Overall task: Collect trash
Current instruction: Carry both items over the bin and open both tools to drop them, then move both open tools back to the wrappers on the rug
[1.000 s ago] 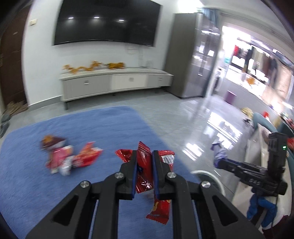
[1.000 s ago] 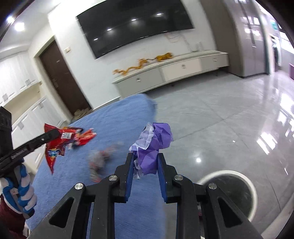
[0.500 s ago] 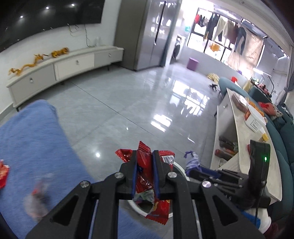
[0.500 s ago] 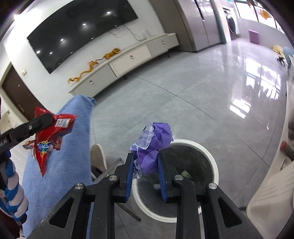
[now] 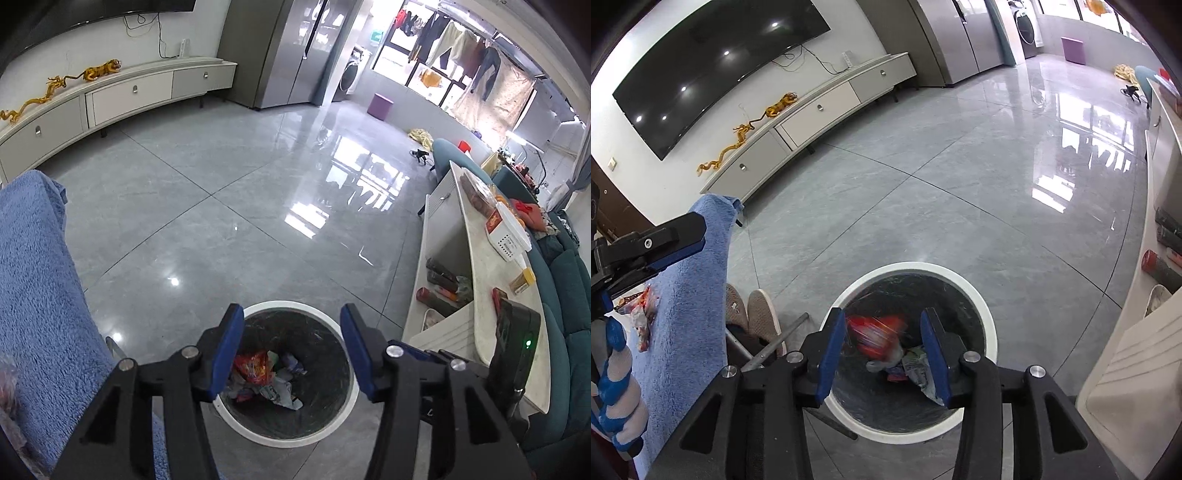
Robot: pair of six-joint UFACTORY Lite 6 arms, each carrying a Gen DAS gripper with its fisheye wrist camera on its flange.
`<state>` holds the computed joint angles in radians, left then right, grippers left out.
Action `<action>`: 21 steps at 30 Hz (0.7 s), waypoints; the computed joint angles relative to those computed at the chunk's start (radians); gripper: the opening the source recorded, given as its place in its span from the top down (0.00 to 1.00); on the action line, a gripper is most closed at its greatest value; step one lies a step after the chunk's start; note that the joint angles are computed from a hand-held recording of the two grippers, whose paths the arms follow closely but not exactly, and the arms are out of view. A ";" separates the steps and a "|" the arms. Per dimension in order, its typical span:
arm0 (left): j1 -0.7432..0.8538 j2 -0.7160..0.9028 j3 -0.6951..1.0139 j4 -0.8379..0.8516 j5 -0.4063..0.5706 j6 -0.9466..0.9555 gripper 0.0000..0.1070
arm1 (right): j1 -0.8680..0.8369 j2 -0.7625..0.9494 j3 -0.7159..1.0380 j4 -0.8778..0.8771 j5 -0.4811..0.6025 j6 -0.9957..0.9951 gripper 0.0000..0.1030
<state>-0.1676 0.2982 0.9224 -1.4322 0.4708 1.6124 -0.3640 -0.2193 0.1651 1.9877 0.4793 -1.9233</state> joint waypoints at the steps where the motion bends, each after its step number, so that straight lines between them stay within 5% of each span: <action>1: -0.003 -0.006 -0.009 -0.020 -0.011 0.020 0.51 | -0.004 0.001 -0.001 0.001 0.001 -0.002 0.59; 8: 0.014 -0.094 -0.119 -0.271 -0.044 0.288 0.51 | 0.028 -0.035 0.003 0.008 -0.025 0.039 0.57; 21: 0.255 -0.279 -0.183 0.037 0.090 0.145 0.51 | 0.185 -0.264 -0.039 -0.103 -0.145 0.292 0.57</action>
<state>0.0870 0.0188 0.7396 -1.3955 0.5611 1.7574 -0.1793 -0.4831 0.1256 1.8849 0.3347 -1.6316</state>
